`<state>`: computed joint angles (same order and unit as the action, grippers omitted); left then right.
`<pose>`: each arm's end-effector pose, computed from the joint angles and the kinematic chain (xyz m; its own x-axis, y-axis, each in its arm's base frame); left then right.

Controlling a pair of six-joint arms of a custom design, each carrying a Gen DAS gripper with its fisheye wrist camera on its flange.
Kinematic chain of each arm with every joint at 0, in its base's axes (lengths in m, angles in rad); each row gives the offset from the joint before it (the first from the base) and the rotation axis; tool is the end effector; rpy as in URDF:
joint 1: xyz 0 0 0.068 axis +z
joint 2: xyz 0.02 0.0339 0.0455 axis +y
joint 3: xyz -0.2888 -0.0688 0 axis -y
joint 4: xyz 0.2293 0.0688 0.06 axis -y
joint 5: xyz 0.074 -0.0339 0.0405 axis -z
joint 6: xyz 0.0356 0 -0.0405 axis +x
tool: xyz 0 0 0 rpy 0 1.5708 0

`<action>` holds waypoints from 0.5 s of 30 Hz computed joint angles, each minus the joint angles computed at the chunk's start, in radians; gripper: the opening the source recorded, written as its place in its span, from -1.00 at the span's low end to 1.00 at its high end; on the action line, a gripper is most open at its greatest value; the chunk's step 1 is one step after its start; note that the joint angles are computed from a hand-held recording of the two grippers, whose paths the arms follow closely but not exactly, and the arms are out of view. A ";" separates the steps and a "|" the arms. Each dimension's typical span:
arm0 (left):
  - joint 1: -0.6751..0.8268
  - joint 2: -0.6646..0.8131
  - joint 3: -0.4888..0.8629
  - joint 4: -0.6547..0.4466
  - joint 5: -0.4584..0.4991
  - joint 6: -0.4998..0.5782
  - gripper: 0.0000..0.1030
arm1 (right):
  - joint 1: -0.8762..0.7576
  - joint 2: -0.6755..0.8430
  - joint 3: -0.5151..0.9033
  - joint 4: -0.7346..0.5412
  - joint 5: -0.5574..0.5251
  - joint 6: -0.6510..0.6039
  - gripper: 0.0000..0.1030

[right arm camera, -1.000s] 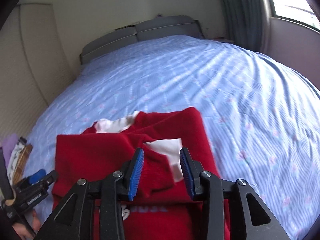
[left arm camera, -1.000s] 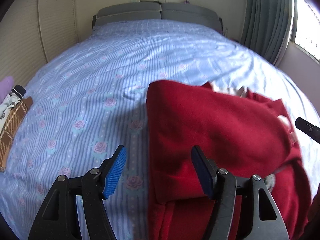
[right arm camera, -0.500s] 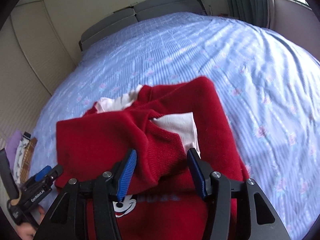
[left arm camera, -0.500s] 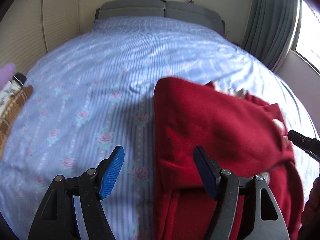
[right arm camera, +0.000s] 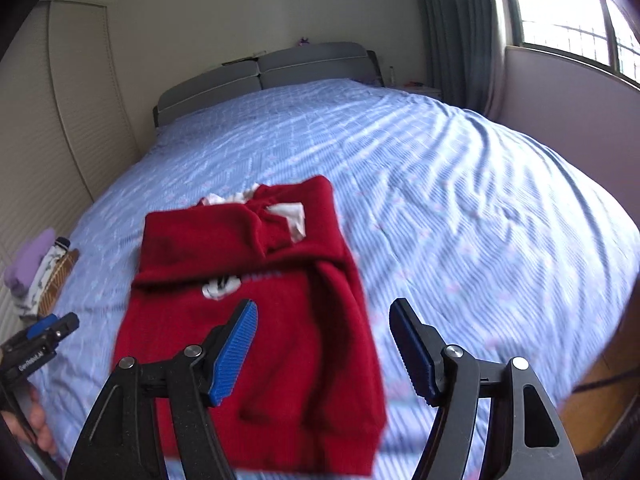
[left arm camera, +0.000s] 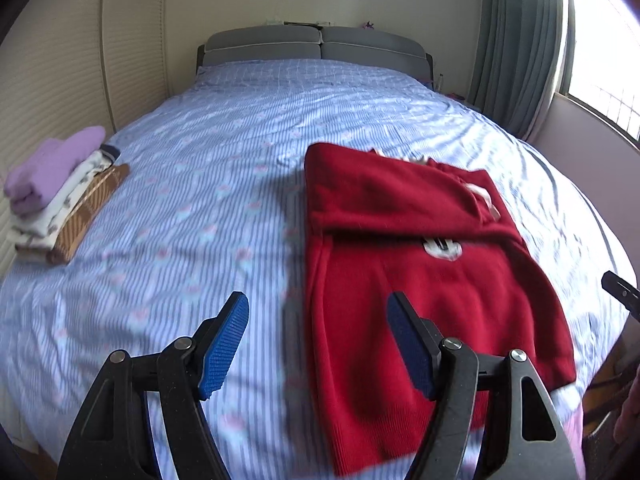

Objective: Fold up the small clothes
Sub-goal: 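Move both tools to the ribbed hem of the folded sweatshirt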

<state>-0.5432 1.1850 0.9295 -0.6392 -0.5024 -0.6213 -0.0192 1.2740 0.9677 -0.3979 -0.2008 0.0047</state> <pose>0.1922 -0.0960 0.2991 -0.6565 -0.1996 -0.7274 -0.2301 0.9714 -0.0588 0.2553 0.0022 0.3072 -0.6479 0.0170 -0.7615 -0.1301 0.9826 0.1327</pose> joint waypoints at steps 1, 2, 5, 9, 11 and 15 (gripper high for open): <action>-0.039 -0.008 -0.016 -0.016 -0.023 -0.038 0.38 | -0.015 -0.023 -0.018 -0.013 -0.006 -0.012 0.33; -0.062 -0.014 -0.029 -0.025 -0.032 -0.061 0.38 | -0.035 -0.050 -0.042 -0.026 -0.012 -0.031 0.33; -0.119 -0.017 -0.075 -0.034 -0.056 -0.118 0.38 | -0.074 -0.084 -0.091 -0.036 -0.018 -0.065 0.33; -0.159 -0.024 -0.146 -0.008 -0.063 -0.178 0.38 | -0.105 -0.095 -0.159 -0.002 -0.018 -0.089 0.33; -0.163 -0.026 -0.170 0.011 -0.060 -0.192 0.38 | -0.110 -0.081 -0.191 0.025 -0.013 -0.090 0.33; -0.179 -0.033 -0.214 0.045 -0.053 -0.216 0.38 | -0.134 -0.057 -0.240 0.044 -0.051 -0.079 0.33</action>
